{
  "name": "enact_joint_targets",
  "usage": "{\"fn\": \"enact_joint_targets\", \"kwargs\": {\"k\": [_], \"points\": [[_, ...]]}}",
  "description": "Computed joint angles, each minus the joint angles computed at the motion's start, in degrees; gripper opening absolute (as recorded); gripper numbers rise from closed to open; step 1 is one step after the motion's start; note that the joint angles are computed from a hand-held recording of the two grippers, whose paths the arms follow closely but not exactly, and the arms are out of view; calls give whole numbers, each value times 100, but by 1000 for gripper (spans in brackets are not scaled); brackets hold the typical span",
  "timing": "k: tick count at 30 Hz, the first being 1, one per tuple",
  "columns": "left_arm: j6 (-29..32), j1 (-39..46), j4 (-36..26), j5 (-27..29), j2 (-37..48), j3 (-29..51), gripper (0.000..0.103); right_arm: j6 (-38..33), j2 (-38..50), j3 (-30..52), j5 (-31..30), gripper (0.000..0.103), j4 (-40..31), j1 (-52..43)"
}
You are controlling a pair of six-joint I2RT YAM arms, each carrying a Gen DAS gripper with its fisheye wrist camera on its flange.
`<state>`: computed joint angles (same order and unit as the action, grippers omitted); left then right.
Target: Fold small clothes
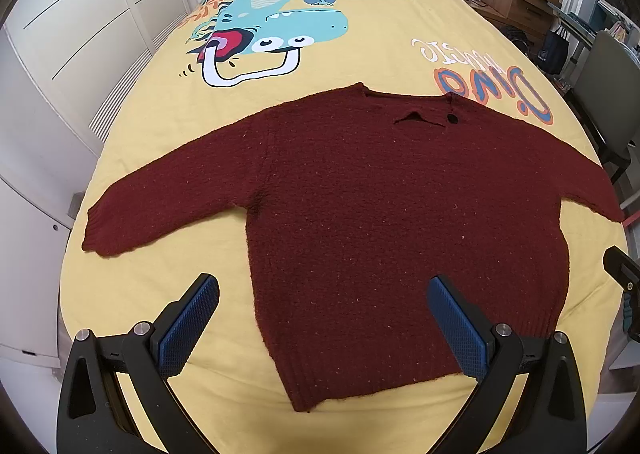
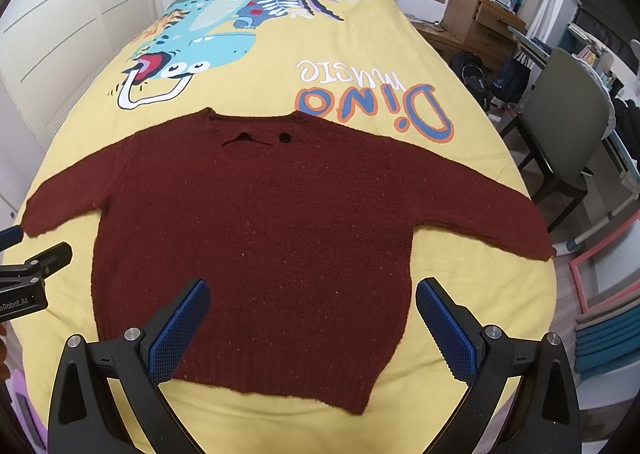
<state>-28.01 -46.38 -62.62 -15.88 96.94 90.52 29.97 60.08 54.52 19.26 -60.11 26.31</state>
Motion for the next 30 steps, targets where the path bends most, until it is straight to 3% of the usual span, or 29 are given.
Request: {"fn": "enact_joint_targets", "kwargs": {"k": [30], "points": [[-5,58,58,95,-17,-111,102,29,10,-65,6,102,-18,59]]}}
